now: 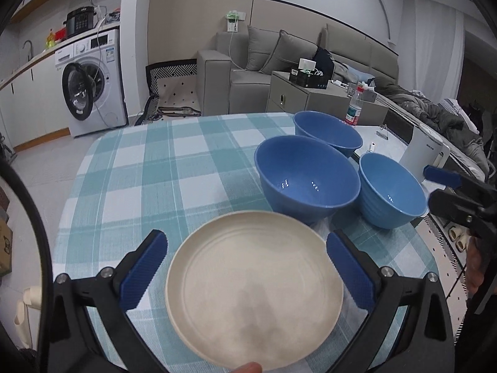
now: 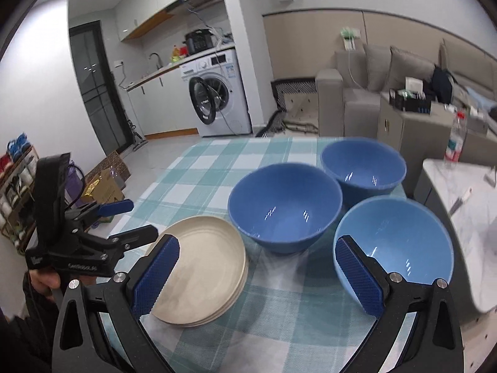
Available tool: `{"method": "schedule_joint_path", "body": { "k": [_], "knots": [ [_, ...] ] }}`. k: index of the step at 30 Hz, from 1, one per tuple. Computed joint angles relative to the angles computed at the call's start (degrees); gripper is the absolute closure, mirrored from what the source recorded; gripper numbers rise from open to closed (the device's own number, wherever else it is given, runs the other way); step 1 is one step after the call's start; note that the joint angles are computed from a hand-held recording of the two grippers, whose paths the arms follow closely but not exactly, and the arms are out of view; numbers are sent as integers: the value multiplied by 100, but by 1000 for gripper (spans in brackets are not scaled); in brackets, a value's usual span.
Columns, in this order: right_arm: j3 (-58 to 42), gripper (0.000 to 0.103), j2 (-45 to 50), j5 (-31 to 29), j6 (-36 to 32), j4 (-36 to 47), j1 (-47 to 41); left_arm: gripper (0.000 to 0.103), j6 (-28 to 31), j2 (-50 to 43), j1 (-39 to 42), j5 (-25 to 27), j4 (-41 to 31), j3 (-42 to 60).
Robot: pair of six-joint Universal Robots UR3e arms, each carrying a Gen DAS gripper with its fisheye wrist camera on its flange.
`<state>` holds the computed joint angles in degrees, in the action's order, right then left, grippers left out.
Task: Organize plates and bowls
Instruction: 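Move both open grippers toward the rim of a blue bowl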
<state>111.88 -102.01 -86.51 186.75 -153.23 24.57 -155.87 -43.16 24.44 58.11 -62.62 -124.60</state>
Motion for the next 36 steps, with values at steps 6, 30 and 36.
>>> {"method": "schedule_joint_path", "body": {
  "k": [6,30,36],
  "knots": [
    [-159,1,-396,62,-231,448,-387,0,-777,-1295,-1183,830,1312,504],
    [-802,1,-711,390,-718,1412,-1770,0,-1714,-3387,-2380,1340,2951,1929],
    [-983,1,-587,488,-782,1534,-1963,0,-1850,-3861,-2567,1425,2932,2354]
  ]
}}
